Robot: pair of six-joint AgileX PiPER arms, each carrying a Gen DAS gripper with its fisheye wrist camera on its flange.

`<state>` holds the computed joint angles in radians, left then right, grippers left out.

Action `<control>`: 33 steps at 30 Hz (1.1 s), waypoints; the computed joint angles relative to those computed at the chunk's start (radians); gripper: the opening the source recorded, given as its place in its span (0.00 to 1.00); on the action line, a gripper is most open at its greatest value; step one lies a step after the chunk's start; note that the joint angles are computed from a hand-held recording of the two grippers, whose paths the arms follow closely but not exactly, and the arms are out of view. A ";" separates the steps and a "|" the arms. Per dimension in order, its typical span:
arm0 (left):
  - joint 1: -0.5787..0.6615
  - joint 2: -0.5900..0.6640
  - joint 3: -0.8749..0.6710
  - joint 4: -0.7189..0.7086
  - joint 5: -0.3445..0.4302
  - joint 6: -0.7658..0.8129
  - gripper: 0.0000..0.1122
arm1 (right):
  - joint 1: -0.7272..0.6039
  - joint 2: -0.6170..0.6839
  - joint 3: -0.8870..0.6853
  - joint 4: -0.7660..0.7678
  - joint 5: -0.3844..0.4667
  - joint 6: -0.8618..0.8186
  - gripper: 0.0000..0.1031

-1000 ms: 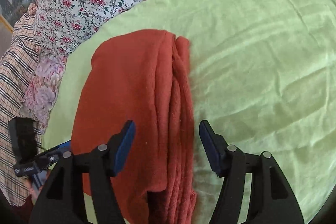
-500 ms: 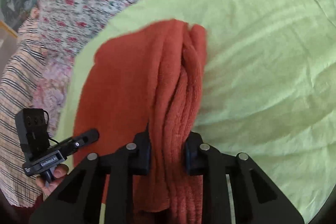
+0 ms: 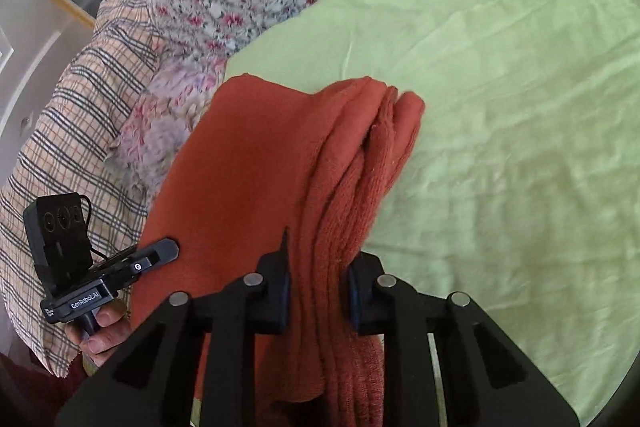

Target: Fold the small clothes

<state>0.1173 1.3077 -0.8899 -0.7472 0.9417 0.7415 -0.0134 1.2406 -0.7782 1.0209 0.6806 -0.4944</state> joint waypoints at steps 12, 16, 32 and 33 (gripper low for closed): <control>0.096 0.331 -0.202 -0.130 0.035 0.034 0.41 | 0.083 -0.057 -0.029 -0.429 -0.083 0.410 0.49; 0.023 0.499 -0.415 -0.078 -0.013 -0.093 0.30 | 0.064 -0.083 -0.034 -0.359 -0.084 0.352 0.49; 0.072 0.055 -0.134 0.118 -0.088 -0.030 0.32 | 0.111 -0.156 0.009 -0.423 -0.064 0.436 0.49; 0.119 -0.013 -0.070 0.114 -0.054 0.015 0.32 | 0.120 -0.165 0.016 -0.434 -0.064 0.448 0.49</control>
